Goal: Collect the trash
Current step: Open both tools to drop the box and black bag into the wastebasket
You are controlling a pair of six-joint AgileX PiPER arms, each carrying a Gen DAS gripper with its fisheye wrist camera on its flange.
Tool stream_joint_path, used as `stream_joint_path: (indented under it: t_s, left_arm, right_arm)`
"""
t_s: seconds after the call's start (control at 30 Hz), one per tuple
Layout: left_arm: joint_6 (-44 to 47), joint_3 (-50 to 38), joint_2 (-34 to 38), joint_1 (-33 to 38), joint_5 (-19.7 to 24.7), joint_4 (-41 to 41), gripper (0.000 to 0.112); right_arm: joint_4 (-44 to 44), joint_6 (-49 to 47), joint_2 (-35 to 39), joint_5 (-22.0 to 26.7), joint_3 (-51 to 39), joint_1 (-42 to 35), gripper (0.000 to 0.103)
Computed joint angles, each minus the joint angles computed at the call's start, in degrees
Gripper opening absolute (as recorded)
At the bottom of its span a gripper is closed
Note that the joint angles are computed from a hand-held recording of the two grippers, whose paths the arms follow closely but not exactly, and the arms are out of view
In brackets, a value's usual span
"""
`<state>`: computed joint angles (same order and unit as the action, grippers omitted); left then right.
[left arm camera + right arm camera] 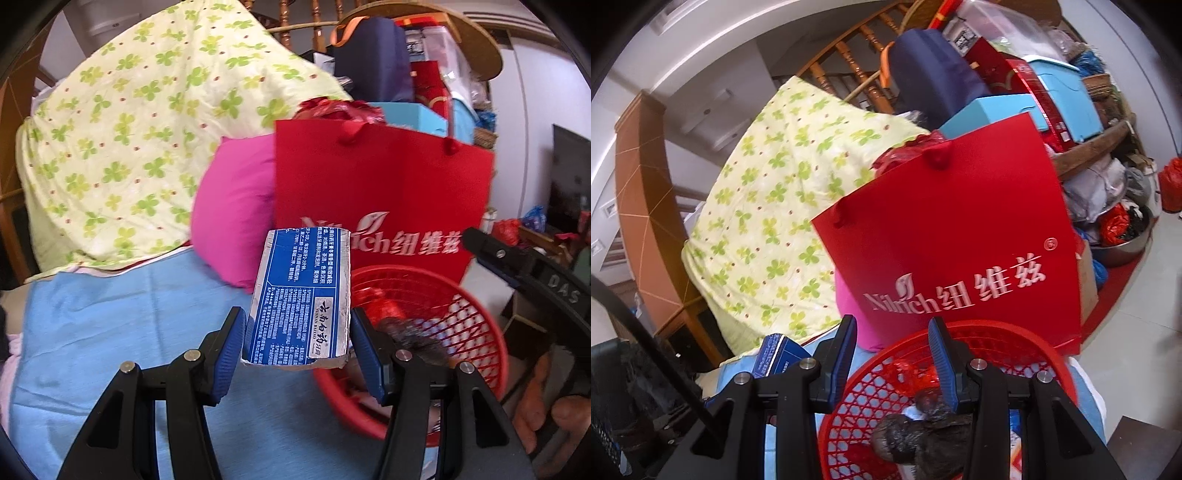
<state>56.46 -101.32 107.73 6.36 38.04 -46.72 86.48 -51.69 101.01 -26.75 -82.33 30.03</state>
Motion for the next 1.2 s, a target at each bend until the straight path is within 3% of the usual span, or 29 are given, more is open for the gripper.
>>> stream_joint_path:
  t_s: [0.33, 0.47, 0.77, 1.2]
  left_arm:
    - [5.0, -1.0, 1.9, -2.8, 4.8, -6.3, 0.060]
    - [5.1, -1.5, 3.0, -4.4, 5.5, -6.3, 0.063]
    - [-0.9, -3.9, 4.4, -5.3, 5.3, -0.2, 0.074]
    - [-8.6, -3.5, 2.6, -0.9, 2.1, 10.9, 0.076]
  right_arm:
    - [-1.8, 6.6, -3.4, 1.4, 5.7, -4.5, 0.045]
    - [-2.2, 8.1, -4.2, 1.9, 6.9, -5.6, 0.056]
    - [-4.0, 10.6, -4.6, 2.5, 7.7, -6.7, 0.056]
    - [-1.3, 5.6, -1.6, 1.0, 2.5, -2.4, 0.056]
